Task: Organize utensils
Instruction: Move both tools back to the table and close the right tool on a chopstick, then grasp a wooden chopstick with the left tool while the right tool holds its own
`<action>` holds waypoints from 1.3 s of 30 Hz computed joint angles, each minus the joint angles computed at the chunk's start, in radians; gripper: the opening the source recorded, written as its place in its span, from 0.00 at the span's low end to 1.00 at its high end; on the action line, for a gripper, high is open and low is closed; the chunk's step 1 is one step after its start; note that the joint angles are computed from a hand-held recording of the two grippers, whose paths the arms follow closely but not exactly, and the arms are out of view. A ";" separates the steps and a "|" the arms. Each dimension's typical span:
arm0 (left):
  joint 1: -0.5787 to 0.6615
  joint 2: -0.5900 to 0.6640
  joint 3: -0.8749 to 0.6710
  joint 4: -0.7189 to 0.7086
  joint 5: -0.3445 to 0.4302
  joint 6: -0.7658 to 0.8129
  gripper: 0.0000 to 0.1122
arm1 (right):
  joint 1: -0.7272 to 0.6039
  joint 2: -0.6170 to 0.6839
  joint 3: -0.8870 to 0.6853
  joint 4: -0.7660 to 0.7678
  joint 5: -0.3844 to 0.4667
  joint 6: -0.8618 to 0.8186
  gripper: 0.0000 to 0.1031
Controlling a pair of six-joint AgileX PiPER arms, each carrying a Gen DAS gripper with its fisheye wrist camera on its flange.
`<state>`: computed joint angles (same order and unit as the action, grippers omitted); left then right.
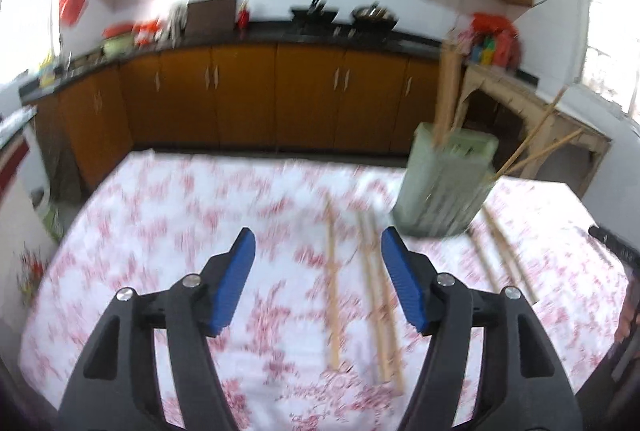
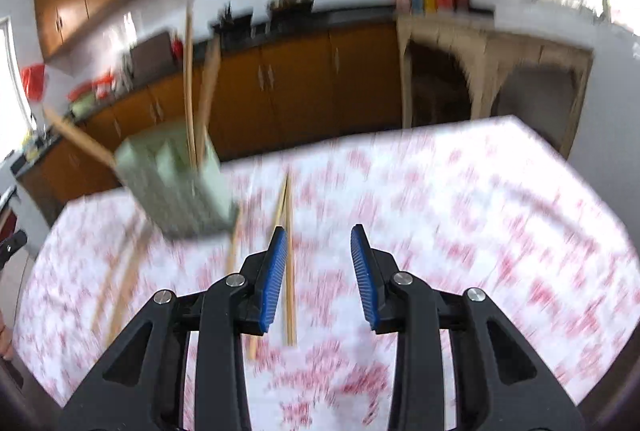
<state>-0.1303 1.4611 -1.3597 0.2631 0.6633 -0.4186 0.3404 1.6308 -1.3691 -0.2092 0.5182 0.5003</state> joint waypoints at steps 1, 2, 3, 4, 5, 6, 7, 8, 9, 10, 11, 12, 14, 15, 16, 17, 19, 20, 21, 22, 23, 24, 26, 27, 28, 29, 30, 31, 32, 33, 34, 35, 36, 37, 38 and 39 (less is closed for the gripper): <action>0.014 0.018 0.022 -0.008 -0.011 -0.006 0.57 | 0.005 0.032 -0.001 0.038 0.003 -0.038 0.27; 0.020 0.031 0.036 -0.014 -0.018 -0.011 0.57 | 0.009 0.053 -0.001 0.067 0.003 -0.069 0.26; 0.028 0.041 0.052 -0.025 -0.028 -0.009 0.57 | 0.016 0.084 -0.015 0.091 0.013 -0.095 0.25; 0.032 0.052 0.070 -0.041 -0.043 -0.004 0.57 | 0.023 0.104 -0.024 0.095 0.020 -0.100 0.25; 0.037 0.061 0.082 -0.062 -0.051 0.012 0.57 | 0.032 0.130 -0.040 0.100 0.028 -0.107 0.25; 0.036 0.067 0.092 -0.071 -0.059 0.017 0.57 | 0.040 0.150 -0.052 0.102 0.035 -0.110 0.25; 0.043 0.074 0.101 -0.101 -0.070 0.049 0.57 | 0.043 0.164 -0.058 0.098 0.038 -0.111 0.25; 0.042 0.076 0.110 -0.112 -0.079 0.062 0.56 | 0.053 0.187 -0.074 0.079 0.046 -0.096 0.24; 0.037 0.080 0.116 -0.122 -0.086 0.074 0.55 | 0.063 0.198 -0.075 0.068 0.047 -0.084 0.22; 0.033 0.085 0.120 -0.130 -0.090 0.084 0.54 | 0.065 0.213 -0.085 0.070 0.055 -0.088 0.22; 0.028 0.091 0.126 -0.137 -0.095 0.095 0.53 | 0.068 0.231 -0.100 0.060 0.065 -0.081 0.22; 0.024 0.096 0.127 -0.139 -0.097 0.100 0.53 | 0.066 0.237 -0.090 0.054 0.056 -0.083 0.22; 0.016 0.107 0.128 -0.148 -0.099 0.113 0.52 | 0.072 0.255 -0.099 0.039 0.065 -0.076 0.20; 0.012 0.113 0.128 -0.147 -0.100 0.113 0.52 | 0.076 0.259 -0.095 0.020 0.059 -0.061 0.18; 0.008 0.120 0.128 -0.149 -0.104 0.117 0.52 | 0.086 0.261 -0.090 -0.021 0.052 -0.030 0.17; 0.005 0.126 0.129 -0.149 -0.105 0.118 0.52 | 0.090 0.259 -0.085 -0.047 0.049 -0.011 0.11; -0.003 0.141 0.127 -0.144 -0.108 0.117 0.50 | 0.085 0.253 -0.076 -0.040 0.041 -0.020 0.07; -0.006 0.149 0.126 -0.144 -0.109 0.120 0.47 | 0.081 0.251 -0.073 -0.037 0.039 -0.019 0.07; -0.010 0.159 0.120 -0.144 -0.107 0.123 0.46 | 0.079 0.253 -0.073 -0.052 0.038 0.000 0.07; -0.014 0.166 0.118 -0.134 -0.106 0.114 0.45 | 0.076 0.257 -0.079 -0.076 0.044 0.030 0.07; -0.016 0.174 0.115 -0.126 -0.104 0.107 0.44 | 0.067 0.258 -0.078 -0.115 0.048 0.089 0.07; -0.019 0.183 0.111 -0.120 -0.102 0.101 0.41 | 0.057 0.262 -0.082 -0.129 0.052 0.121 0.07; -0.021 0.203 0.101 -0.109 -0.094 0.085 0.38 | 0.034 0.258 -0.077 -0.127 0.053 0.141 0.07; -0.021 0.213 0.095 -0.107 -0.090 0.082 0.34 | 0.029 0.256 -0.075 -0.121 0.050 0.129 0.07; -0.022 0.225 0.090 -0.104 -0.085 0.079 0.32 | 0.030 0.254 -0.070 -0.127 0.046 0.122 0.07; -0.027 0.239 0.080 -0.085 -0.076 0.064 0.27 | 0.033 0.252 -0.065 -0.140 0.042 0.123 0.07; -0.041 0.247 0.080 -0.026 -0.078 0.017 0.21 | 0.036 0.249 -0.057 -0.153 0.034 0.122 0.07; -0.050 0.254 0.073 0.011 -0.071 -0.006 0.17 | 0.038 0.248 -0.051 -0.159 0.025 0.115 0.07; -0.054 0.261 0.065 0.031 -0.064 -0.018 0.10 | 0.037 0.248 -0.053 -0.152 0.023 0.104 0.07; -0.048 0.268 0.053 0.016 -0.059 -0.008 0.07 | 0.033 0.248 -0.053 -0.141 0.020 0.092 0.07; -0.031 0.275 0.040 -0.024 -0.057 0.014 0.07 | 0.027 0.253 -0.060 -0.124 0.018 0.076 0.07; -0.018 0.281 0.032 -0.049 -0.058 0.025 0.07 | 0.024 0.257 -0.067 -0.119 0.018 0.072 0.07; -0.010 0.285 0.028 -0.051 -0.060 0.023 0.07 | 0.024 0.262 -0.075 -0.117 0.020 0.074 0.07; -0.003 0.287 0.029 -0.051 -0.067 0.026 0.07 | 0.025 0.267 -0.083 -0.119 0.022 0.077 0.07; 0.000 0.284 0.035 -0.054 -0.075 0.030 0.07 | 0.023 0.267 -0.083 -0.117 0.019 0.075 0.07; 0.003 0.279 0.046 -0.061 -0.087 0.037 0.08 | 0.021 0.266 -0.082 -0.111 0.017 0.069 0.07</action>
